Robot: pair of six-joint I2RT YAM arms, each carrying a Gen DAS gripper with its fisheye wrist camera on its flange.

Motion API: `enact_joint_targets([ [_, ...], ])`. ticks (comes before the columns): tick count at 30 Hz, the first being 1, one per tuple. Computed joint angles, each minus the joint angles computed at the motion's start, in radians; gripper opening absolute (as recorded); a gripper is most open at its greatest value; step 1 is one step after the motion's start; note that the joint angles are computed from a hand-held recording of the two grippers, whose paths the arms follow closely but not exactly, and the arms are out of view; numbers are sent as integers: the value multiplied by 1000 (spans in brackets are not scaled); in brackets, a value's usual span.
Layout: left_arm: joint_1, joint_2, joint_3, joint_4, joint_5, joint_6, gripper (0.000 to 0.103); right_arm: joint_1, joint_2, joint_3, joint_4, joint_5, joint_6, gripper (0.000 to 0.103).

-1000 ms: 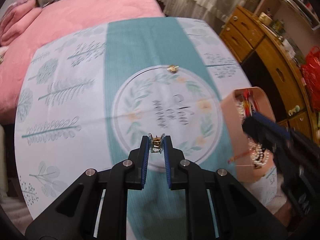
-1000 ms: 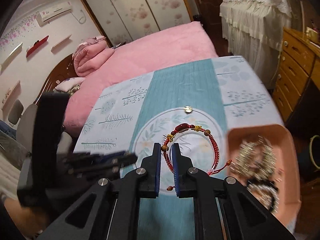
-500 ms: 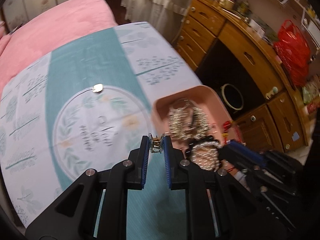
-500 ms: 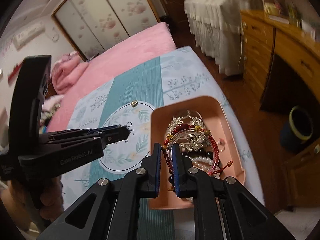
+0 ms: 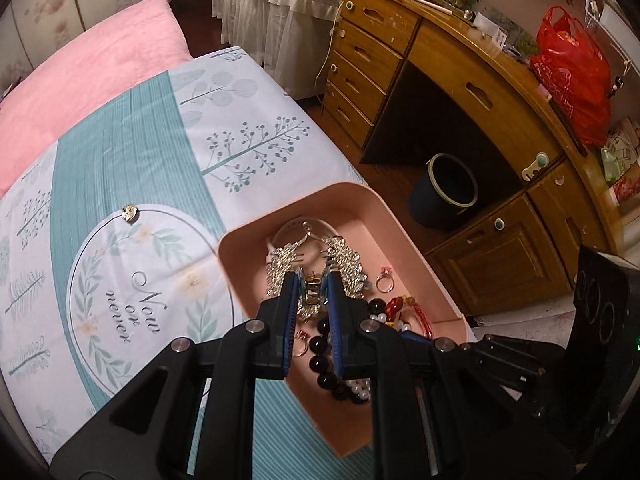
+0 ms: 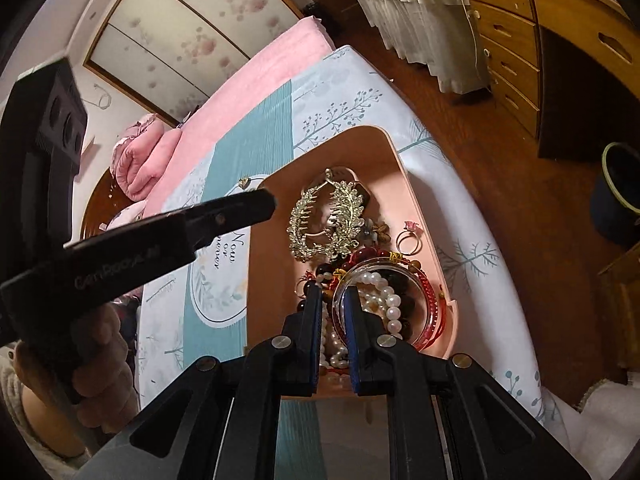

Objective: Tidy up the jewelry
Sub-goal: 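Carry the flower charm and red bracelet into the pink box, opening both tools, then withdraw both open tools from the box back over the table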

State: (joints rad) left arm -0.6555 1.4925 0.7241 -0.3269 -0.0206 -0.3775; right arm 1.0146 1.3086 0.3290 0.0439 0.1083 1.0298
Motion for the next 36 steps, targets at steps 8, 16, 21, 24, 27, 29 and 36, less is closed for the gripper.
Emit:
enact_joint_targets([
  [8,-7,118,51,26,-13,-12,12,-39,50,19,42,-9,-31,11],
  [16,0,107,39,14,-13,-23,13,-35,89,92,-30,22,-63,34],
  [21,6,57,13,-28,12,-44,14,0,51,102,-89,48,-40,38],
  [24,-2,2,-10,-72,5,-53,29,6,43,125,-136,53,-50,38],
  [27,-21,-92,-42,-127,-30,-81,41,19,35,163,-211,73,-29,38],
  [29,-21,-157,-54,-175,-44,-104,44,34,19,194,-264,74,-44,38],
  [36,-31,-358,-34,-405,-130,-165,44,69,-11,328,-419,95,-117,38],
])
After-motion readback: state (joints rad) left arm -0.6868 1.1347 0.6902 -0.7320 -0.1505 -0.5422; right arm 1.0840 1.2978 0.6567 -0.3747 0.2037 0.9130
